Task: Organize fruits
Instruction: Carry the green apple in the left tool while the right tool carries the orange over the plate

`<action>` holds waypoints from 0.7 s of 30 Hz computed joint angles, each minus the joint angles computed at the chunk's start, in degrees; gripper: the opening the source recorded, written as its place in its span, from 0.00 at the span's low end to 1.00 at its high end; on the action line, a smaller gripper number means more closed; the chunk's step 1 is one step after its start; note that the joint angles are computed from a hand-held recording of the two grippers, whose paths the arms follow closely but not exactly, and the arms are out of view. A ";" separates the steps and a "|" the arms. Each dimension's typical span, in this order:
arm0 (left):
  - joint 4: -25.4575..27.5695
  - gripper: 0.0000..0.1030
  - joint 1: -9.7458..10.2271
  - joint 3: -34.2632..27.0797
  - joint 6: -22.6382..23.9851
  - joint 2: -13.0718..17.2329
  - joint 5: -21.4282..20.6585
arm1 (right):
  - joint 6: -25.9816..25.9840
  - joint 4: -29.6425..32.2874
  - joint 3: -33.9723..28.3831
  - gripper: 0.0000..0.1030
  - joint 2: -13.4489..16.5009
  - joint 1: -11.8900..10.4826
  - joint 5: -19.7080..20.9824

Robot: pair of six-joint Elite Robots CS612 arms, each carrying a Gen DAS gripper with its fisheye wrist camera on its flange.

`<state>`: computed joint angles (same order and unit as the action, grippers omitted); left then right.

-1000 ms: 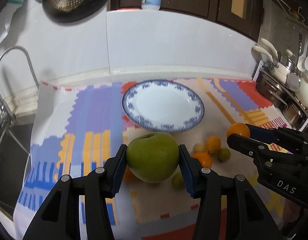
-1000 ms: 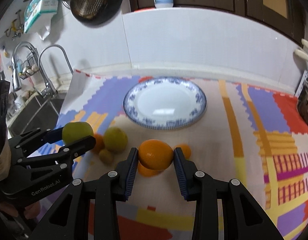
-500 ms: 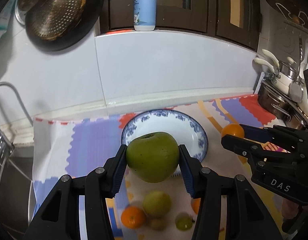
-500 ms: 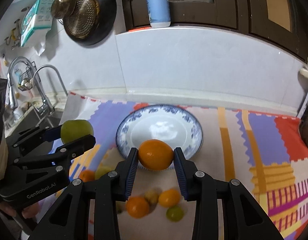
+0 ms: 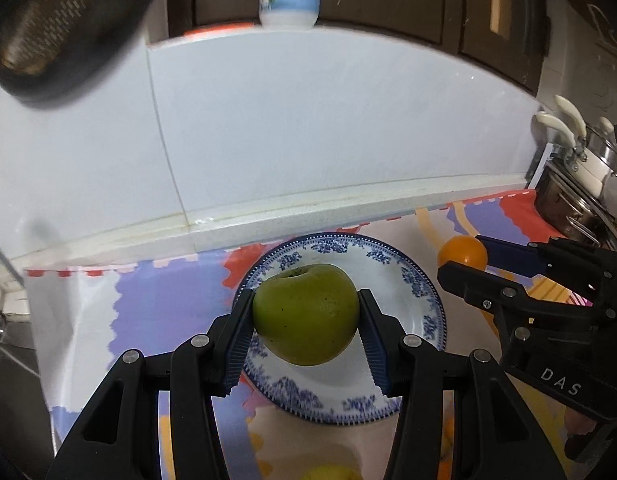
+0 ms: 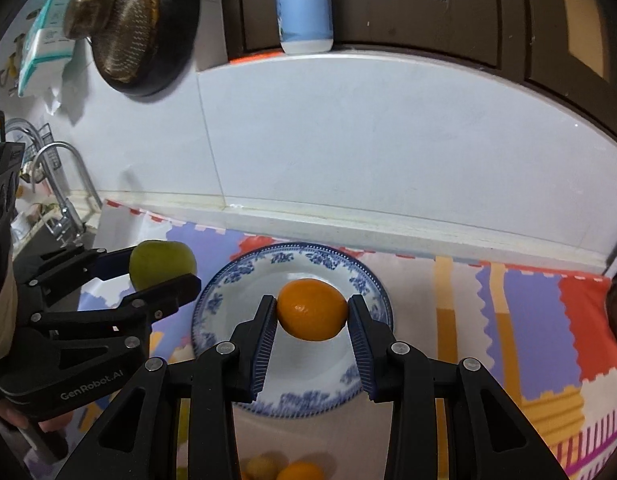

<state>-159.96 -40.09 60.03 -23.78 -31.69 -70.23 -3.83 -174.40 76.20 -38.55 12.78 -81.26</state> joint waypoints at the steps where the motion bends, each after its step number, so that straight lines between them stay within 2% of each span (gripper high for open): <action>1: 1.11 0.48 0.25 -1.06 -0.24 0.62 -0.81 | -0.22 0.88 -0.88 0.36 0.49 0.00 -0.07; 8: 6.31 0.48 1.39 -6.72 0.20 4.18 -3.71 | -1.62 7.20 -7.05 0.36 4.22 -0.01 -1.23; 21: 15.01 0.48 2.74 -14.89 0.66 9.07 -8.22 | -0.97 17.26 -14.74 0.36 9.25 -0.71 0.75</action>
<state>-144.95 -37.35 45.14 -23.12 -22.62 -78.45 -4.80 -157.14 61.45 -29.30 12.07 -80.51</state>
